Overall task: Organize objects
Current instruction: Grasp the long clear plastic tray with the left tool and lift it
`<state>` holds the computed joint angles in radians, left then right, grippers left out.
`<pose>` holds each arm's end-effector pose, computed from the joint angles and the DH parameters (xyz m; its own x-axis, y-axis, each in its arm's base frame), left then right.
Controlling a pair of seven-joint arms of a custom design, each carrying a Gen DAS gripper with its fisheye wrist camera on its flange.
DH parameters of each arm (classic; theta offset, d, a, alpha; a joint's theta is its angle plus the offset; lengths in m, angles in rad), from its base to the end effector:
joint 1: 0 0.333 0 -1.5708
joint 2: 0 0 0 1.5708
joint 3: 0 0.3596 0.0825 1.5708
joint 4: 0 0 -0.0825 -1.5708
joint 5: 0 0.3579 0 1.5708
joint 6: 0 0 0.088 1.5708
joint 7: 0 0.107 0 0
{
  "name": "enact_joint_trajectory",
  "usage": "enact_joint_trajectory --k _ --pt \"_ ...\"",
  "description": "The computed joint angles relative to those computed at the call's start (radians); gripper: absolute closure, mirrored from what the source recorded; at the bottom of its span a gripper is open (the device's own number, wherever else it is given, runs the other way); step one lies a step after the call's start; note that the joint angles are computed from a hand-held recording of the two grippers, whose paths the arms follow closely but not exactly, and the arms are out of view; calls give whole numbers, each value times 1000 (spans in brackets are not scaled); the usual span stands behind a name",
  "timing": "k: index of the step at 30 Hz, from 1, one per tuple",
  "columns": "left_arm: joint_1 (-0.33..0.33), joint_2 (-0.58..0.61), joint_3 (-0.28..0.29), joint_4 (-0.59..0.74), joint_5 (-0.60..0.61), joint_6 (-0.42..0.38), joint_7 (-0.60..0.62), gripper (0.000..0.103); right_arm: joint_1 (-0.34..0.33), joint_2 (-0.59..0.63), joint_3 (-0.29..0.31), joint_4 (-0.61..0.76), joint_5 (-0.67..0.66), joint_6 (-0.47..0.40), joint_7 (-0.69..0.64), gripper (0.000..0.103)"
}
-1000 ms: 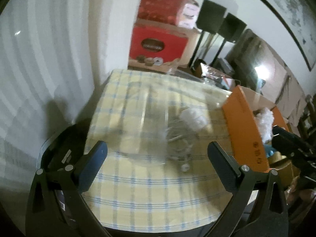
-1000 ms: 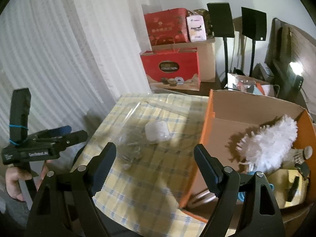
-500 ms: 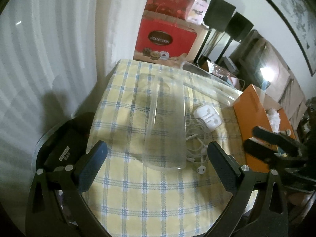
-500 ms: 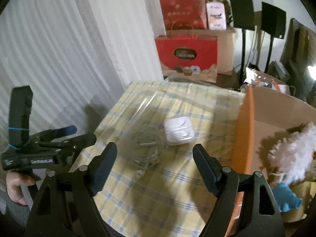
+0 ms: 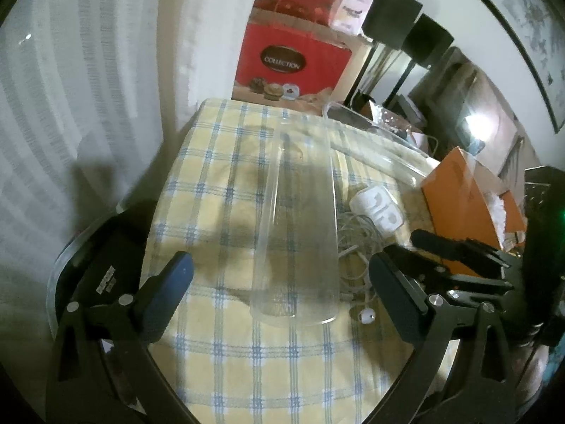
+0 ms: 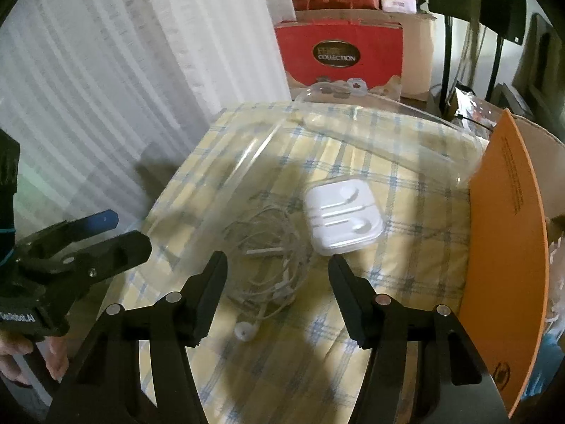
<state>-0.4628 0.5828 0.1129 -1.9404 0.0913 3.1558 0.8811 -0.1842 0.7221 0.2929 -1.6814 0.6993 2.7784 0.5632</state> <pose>0.6277 -0.2496 0.3111 0.1179 -0.9517 0.2833 -0.8123 -0.2565 -0.5238 0.7163 0.0096 0.2757 0.4302 -0.8774 -0.2123 -0.7930 -0.2550 -0.5533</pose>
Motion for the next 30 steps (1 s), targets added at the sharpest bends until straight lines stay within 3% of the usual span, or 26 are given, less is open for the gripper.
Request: enact_joint_trajectory --k 10,16,20,24,30 --pt "65 55 -75 90 -2 -63 31 4 4 23 -16 84 -25 -1 51 41" --pt "76 112 -85 206 33 -170 44 4 18 26 -49 143 -78 -26 96 41" --pt "105 163 -118 307 59 -275 68 4 43 49 -101 232 -155 -92 160 41" --pt "151 204 -172 377 52 -336 103 12 79 117 -155 381 -267 -171 207 38" --pt "159 234 -172 438 57 -396 104 14 120 291 -199 705 -418 -343 223 31"
